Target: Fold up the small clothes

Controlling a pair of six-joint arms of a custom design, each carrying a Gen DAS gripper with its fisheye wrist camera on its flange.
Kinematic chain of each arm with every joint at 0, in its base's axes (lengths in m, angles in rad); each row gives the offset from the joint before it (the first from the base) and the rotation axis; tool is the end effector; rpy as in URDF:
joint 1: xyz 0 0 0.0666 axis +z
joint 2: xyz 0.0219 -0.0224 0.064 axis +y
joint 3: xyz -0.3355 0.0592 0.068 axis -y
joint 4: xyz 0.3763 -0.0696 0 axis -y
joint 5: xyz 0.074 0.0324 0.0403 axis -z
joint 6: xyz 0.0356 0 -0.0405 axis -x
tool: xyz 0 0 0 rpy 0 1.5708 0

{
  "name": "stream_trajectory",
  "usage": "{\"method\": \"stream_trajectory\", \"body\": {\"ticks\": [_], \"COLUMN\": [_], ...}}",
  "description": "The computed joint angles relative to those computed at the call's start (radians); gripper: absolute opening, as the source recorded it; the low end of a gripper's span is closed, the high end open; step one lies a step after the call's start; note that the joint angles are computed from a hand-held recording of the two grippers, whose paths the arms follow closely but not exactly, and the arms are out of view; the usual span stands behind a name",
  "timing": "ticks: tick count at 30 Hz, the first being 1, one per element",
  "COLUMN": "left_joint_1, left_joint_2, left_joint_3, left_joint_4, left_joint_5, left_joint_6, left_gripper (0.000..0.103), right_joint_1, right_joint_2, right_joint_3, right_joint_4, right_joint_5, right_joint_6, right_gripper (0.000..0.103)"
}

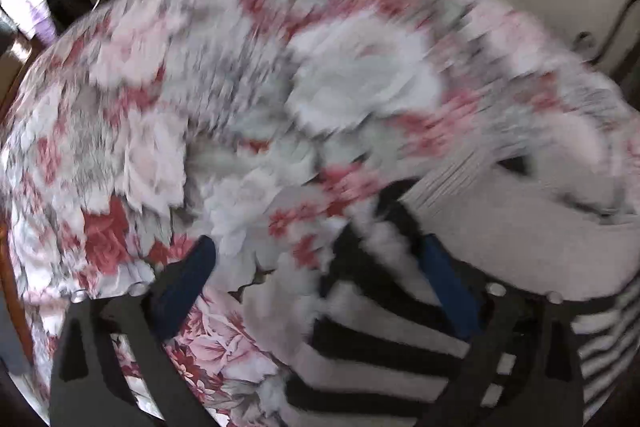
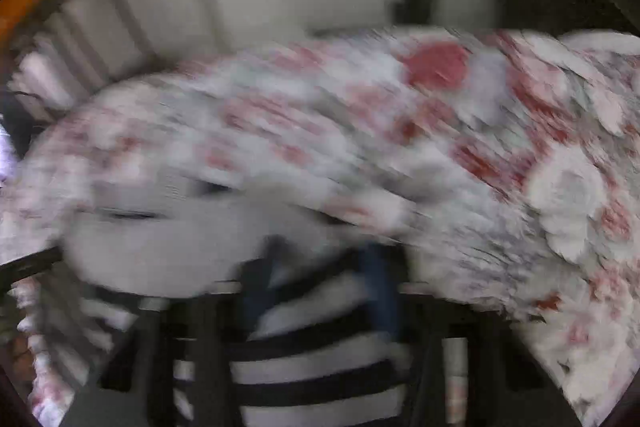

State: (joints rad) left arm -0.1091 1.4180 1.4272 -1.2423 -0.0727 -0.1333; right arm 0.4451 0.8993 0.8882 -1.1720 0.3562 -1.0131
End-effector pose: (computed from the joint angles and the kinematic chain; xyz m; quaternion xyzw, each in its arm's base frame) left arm 0.4480 -0.0469 0.3726 0.1130 0.9786 0.0379 0.1675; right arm 0.2610 0.1103 0.3319 0.3034 0.9175 -0.0033 0.2572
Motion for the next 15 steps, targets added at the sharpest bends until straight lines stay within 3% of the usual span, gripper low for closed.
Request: {"method": "stream_trajectory", "body": {"ticks": [3, 6, 9, 11, 12, 15], "left_joint_1": [0.049, 0.053, 0.049, 0.03, 0.015, -0.051], "left_joint_2": [0.044, 0.014, -0.018, -0.025, -0.032, -0.079], "left_joint_3": [0.049, 0.064, 0.075, 0.073, 0.063, 0.002], "left_joint_4": [-0.071, -0.065, -0.089, -0.133, -0.142, -0.103], "left_joint_5": [0.105, 0.124, 0.247, 0.318, 0.323, 0.206], "left_joint_6": [0.058, 0.054, 0.014, -0.036, -0.061, -0.129], "left_gripper": [0.099, 0.098, 0.098, 0.098, 0.098, 0.098], "right_joint_1": [-0.043, 0.001, 0.033, 0.07, 0.082, 0.106], "right_joint_2": [-0.068, -0.097, -0.131, -0.092, -0.064, 0.028], "right_joint_3": [-0.057, -0.035, -0.041, -0.029, -0.023, 0.004], "right_joint_4": [0.069, 0.066, 0.2, 0.277, 0.302, 0.318], "right_joint_5": [-0.061, 0.026, -0.028, -0.109, -0.157, -0.251], "right_joint_6": [-0.092, -0.126, -0.082, -0.04, -0.017, 0.039], "right_gripper": [0.021, 0.024, 0.025, 0.025, 0.025, 0.025]}}
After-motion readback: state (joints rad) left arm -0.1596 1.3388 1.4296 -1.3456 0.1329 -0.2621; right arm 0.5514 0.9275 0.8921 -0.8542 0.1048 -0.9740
